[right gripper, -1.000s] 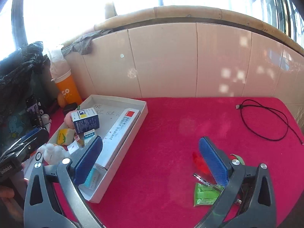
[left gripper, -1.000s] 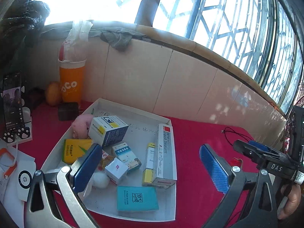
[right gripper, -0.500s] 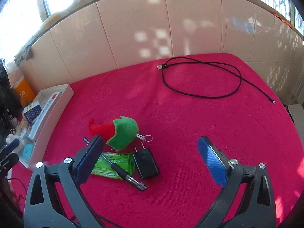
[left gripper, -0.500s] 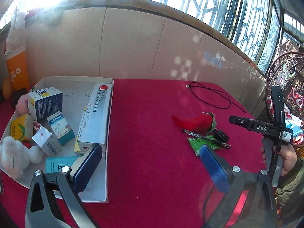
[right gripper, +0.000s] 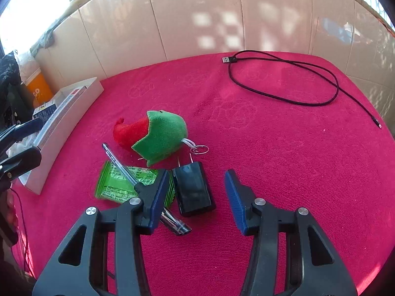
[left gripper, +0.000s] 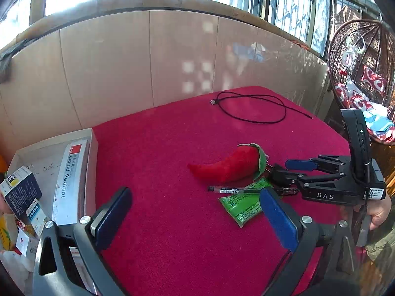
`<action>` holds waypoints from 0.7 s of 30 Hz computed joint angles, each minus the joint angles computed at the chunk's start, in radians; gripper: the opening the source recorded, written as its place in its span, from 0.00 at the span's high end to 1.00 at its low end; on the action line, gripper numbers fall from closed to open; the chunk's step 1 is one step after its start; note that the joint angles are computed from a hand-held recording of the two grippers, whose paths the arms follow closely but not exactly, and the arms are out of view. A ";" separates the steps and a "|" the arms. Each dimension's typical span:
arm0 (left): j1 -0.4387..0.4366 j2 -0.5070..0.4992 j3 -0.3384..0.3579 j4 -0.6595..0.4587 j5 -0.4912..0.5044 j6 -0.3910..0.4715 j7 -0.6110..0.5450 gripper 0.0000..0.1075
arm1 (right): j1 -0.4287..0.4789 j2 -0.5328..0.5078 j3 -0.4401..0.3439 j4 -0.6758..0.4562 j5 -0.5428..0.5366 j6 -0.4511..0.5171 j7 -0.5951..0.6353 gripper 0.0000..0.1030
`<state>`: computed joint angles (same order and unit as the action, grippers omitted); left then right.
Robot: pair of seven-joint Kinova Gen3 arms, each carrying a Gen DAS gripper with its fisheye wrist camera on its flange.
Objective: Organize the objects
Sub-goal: 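Move the left gripper toward the red chili plush while the right approaches the black charger, then grasp the red chili plush with the left gripper while the right grasps the black charger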
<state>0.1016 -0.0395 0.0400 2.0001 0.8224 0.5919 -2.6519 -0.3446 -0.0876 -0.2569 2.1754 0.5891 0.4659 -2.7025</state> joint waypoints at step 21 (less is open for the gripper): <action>0.384 0.323 -0.009 -0.331 -0.639 0.038 0.503 0.47 | -0.370 -0.146 0.709 0.339 0.021 -0.578 -0.118 0.71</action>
<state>0.4854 0.2833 0.0315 1.6690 0.1830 0.6303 -2.1490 -0.7142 -0.2331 0.4516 2.5140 0.6103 -0.1118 -2.8206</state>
